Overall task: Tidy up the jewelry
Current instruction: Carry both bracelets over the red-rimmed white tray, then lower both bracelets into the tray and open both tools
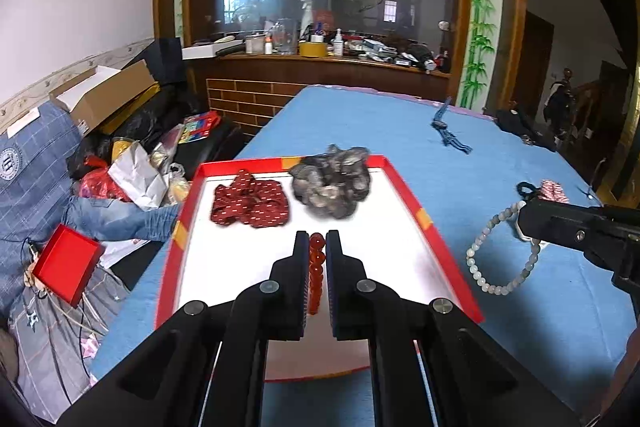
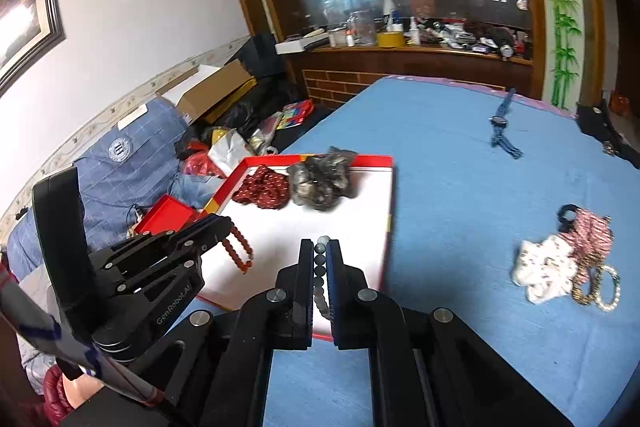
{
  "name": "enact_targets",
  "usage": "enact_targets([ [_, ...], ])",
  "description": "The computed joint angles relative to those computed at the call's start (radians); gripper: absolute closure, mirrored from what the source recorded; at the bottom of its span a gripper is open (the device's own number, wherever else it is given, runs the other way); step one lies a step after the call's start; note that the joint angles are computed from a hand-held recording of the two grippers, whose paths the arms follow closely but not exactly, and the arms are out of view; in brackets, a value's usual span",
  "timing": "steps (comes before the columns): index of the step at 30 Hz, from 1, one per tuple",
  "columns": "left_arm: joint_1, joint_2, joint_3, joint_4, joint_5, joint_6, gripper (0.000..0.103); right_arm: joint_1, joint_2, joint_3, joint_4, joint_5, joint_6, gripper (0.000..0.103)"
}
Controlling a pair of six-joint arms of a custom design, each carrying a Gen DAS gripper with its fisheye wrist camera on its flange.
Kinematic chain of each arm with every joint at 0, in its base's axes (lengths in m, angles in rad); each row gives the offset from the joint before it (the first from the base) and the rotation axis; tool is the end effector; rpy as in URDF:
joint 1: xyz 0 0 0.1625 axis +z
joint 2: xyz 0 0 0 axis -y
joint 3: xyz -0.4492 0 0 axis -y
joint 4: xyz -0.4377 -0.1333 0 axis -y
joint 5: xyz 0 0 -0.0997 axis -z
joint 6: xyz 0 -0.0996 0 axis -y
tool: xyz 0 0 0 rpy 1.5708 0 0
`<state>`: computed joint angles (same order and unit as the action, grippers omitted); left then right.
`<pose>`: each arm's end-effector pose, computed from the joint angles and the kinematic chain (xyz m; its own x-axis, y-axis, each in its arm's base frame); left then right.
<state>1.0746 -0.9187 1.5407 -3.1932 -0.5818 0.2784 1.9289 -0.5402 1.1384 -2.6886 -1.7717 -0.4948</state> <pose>-0.1563 -0.7435 0.3189 -0.7159 -0.2125 -0.6651 0.4720 0.5546 -0.6853 0.4153 -0.7862 0.1118 -0.6938 -0.6066 0.3882 -0.7200 0.5964 -0.3547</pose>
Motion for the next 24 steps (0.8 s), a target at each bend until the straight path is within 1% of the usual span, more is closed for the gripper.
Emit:
enact_targets([
  [6, 0.028, -0.003, -0.015, 0.027, 0.006, -0.013, 0.095, 0.007, 0.070, -0.101, 0.086, 0.015, 0.017, 0.096],
  [10, 0.049, -0.005, -0.035, 0.069, -0.006, -0.039, 0.095, 0.009, 0.124, -0.185, 0.150, 0.023, 0.036, 0.096],
  [13, 0.058, 0.003, -0.054, 0.080, 0.002, -0.037, 0.095, 0.009, 0.169, -0.262, 0.202, 0.027, 0.055, 0.096],
  [16, 0.071, 0.008, -0.079, 0.109, -0.009, -0.043, 0.095, 0.011, 0.219, -0.343, 0.244, 0.021, 0.066, 0.096],
  [18, 0.081, 0.011, -0.101, 0.140, -0.014, -0.055, 0.095, 0.012, 0.248, -0.391, 0.267, 0.014, 0.069, 0.096],
  [21, 0.094, 0.020, -0.133, 0.175, -0.017, -0.064, 0.095, 0.009, 0.302, -0.488, 0.332, 0.013, 0.084, 0.096],
  [24, 0.110, 0.022, -0.164, 0.231, -0.039, -0.099, 0.095, 0.008, 0.349, -0.567, 0.377, 0.008, 0.088, 0.096],
])
